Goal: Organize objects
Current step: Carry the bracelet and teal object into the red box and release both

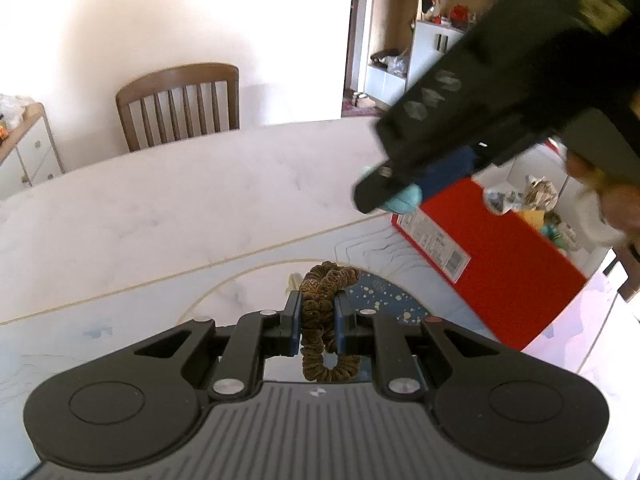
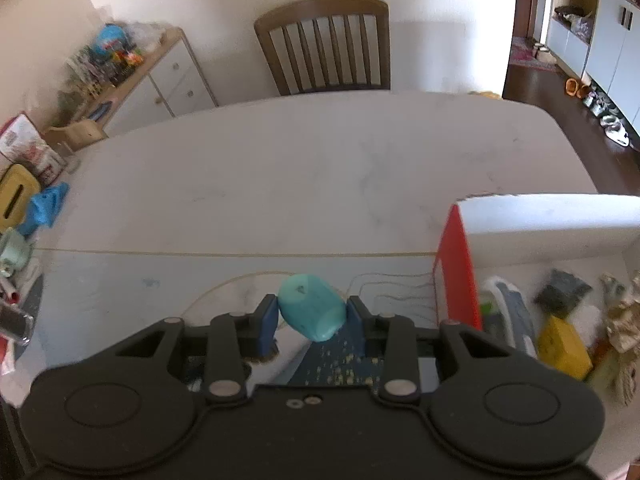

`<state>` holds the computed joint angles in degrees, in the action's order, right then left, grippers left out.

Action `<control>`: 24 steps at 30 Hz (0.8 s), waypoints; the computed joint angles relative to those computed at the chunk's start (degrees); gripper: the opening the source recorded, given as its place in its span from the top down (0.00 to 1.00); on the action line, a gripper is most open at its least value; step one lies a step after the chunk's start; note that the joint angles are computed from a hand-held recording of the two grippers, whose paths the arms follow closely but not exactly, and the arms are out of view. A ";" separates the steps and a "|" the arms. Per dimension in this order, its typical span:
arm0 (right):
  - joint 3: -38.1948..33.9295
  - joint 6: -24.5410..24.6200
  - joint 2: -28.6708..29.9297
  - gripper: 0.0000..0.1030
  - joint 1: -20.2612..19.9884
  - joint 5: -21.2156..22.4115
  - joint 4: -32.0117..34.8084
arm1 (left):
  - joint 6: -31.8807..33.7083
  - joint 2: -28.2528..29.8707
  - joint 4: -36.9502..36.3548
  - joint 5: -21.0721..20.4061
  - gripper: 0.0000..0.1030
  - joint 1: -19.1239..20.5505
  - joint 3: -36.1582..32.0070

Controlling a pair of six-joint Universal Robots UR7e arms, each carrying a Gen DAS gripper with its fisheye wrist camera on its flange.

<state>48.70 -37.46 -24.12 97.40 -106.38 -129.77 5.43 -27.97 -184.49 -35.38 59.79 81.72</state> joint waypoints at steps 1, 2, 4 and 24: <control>1.54 -0.12 -1.17 0.66 -0.13 0.48 -0.70 | -0.23 -0.59 0.01 0.63 0.85 -0.62 0.69; 3.23 -0.24 -2.53 0.66 -0.30 1.03 -1.19 | -0.34 -0.96 -0.25 1.04 0.85 -1.12 1.22; 5.92 -0.64 -4.63 0.66 -0.69 1.91 -2.50 | -0.72 -1.23 -0.50 1.50 0.85 -1.94 1.67; 18.78 -3.45 -17.97 0.66 -7.34 11.13 -10.94 | -1.32 2.87 8.24 6.47 0.85 -10.19 -6.33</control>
<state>67.48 -40.91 -42.09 90.06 -95.25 -140.71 4.11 -25.09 -176.25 -28.91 49.60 75.39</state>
